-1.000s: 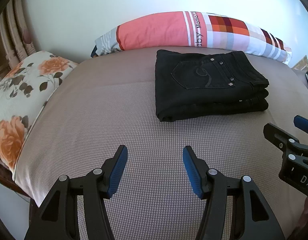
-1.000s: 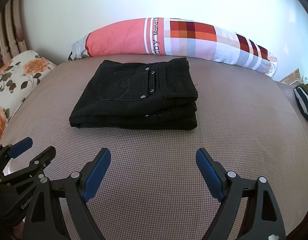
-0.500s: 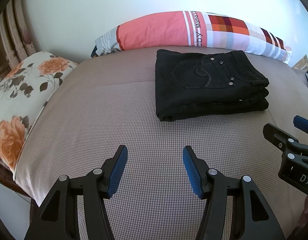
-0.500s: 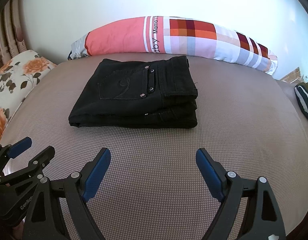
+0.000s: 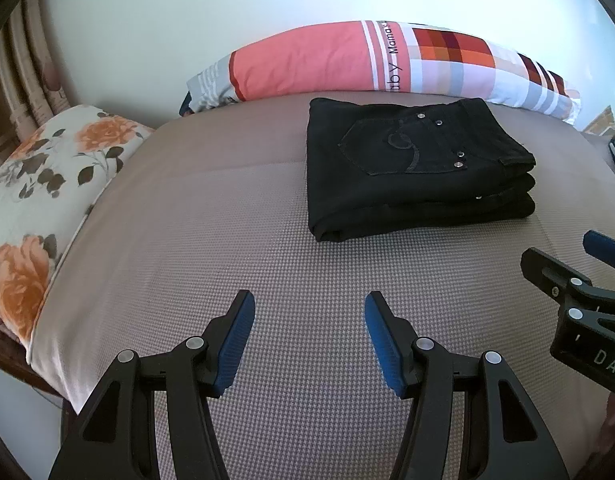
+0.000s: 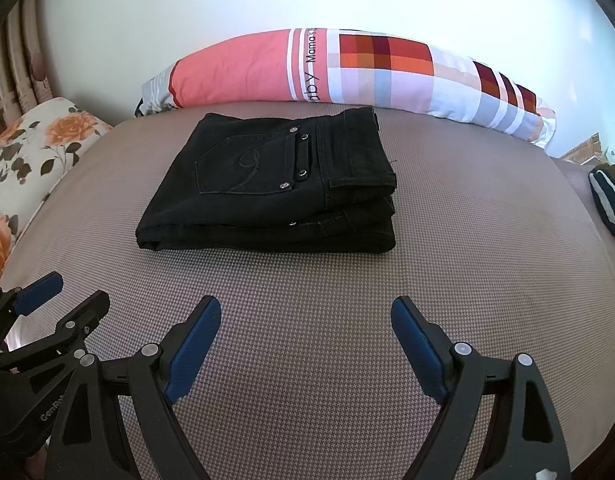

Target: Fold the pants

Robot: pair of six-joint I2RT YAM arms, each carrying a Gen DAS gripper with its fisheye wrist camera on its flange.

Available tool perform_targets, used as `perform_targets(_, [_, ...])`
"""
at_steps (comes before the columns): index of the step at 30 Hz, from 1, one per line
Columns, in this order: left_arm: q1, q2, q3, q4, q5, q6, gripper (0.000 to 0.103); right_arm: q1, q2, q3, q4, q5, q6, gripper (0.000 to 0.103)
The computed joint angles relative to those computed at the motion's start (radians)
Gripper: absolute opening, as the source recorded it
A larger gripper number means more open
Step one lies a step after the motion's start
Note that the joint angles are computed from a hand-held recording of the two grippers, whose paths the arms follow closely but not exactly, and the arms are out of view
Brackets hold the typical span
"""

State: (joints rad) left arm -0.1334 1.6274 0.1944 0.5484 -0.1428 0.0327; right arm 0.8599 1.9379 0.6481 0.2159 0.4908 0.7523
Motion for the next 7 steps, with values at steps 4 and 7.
perform_targets(4, [-0.002,0.003,0.004,-0.002,0.000,0.000,0.058,0.001,0.002,0.000,0.001,-0.001,-0.003,0.085])
perform_targets(7, [0.005,0.008,0.010,-0.009,0.008,0.006,0.058,0.002,0.003,0.001,0.003,-0.001,-0.003,0.085])
